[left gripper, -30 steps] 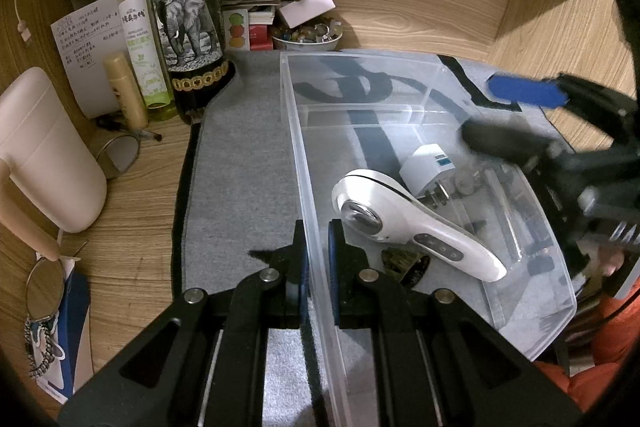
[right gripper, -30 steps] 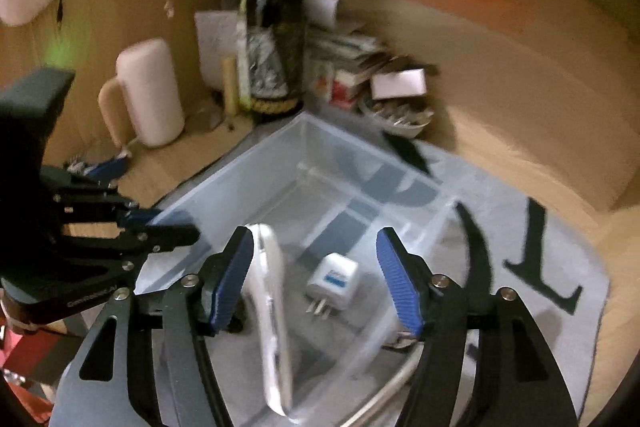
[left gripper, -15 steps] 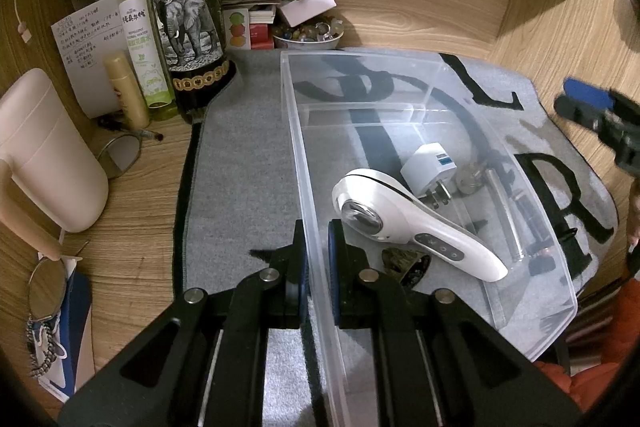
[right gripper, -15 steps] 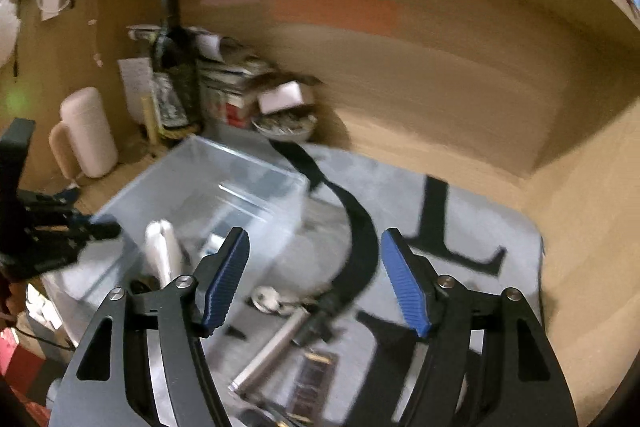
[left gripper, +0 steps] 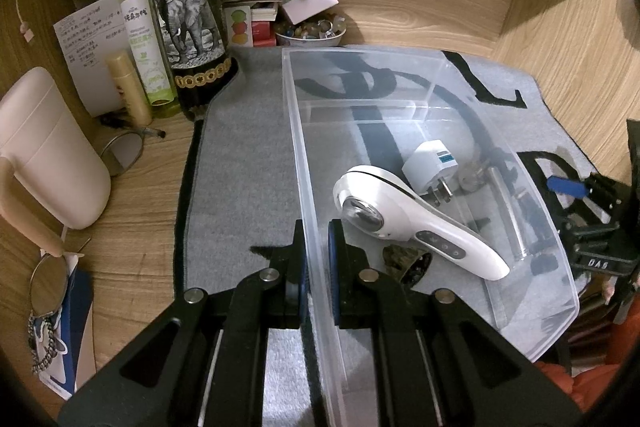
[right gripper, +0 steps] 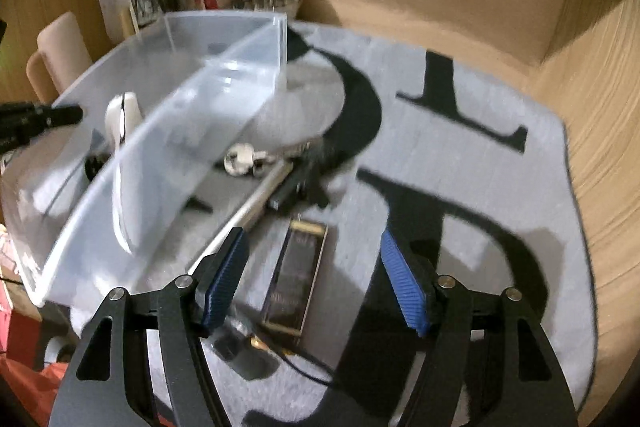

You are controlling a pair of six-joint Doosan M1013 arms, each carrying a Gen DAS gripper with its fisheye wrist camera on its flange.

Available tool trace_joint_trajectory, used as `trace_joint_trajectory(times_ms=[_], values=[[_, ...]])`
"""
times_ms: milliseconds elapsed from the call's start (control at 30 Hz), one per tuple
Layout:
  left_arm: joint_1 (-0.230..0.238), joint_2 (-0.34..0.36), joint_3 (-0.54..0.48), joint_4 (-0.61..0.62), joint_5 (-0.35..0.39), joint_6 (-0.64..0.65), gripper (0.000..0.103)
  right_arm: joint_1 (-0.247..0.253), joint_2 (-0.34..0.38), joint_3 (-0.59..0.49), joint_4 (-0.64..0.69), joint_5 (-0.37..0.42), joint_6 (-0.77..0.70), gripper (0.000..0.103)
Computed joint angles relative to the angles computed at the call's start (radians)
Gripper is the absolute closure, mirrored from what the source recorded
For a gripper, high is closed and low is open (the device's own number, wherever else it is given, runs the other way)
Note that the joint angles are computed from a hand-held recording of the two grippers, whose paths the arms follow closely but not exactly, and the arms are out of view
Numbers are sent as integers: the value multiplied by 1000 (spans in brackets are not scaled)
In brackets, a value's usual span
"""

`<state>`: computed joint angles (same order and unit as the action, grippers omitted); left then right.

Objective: Organize rigid objects
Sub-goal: 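Reach the right tool to the black-and-gold pack, grasp and lift it, then carry the black-and-gold pack into the clear box and open the right tool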

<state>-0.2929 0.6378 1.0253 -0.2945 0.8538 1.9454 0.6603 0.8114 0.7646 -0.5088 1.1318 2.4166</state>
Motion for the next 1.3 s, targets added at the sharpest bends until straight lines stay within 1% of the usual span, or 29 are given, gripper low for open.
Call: trace_joint_trajectory(times_ms=[167,200,233,267,300,333,367,400,567,833,1033,1300], values=[[-1,1,-2,3,2,-4,95,-3,-6,27,21,-5,7,39],[-1,1,-2,3,2,-4,95,-4,-6,30,25,-9,6,46],[-1,0,-2,4,1,-4,95,-5,-7,34,30,-16,-1,50],[-1,1,-2,6,2,-4,95,-4,-14,52,21,-42,-8,54],[-1,1,-3,5,2,-4,95,-2,-15,54,14,-47,-11,63],[0,0,-1,5,3,-3,95,-2,-16,57,15,-52,-16,68],[-1,1,-2,5,2,-4,95,-3,-18,59,21,-62,-20,77],[-1,-1,0,4,1,-3,95,-4,-18,59,22,-63,-21,81],[-1,0,-1,5,2,-4,95,-3,-23,64,-20,-56,21,81],[-1,0,-1,5,3,-5,95,0,-45,77,-106,-76,83,81],[-2,-1,0,7,1,-4,95,6,-52,64,-186,-85,129,81],[-2,-1,1,7,1,-5,95,14,-47,25,-269,-109,135,81]])
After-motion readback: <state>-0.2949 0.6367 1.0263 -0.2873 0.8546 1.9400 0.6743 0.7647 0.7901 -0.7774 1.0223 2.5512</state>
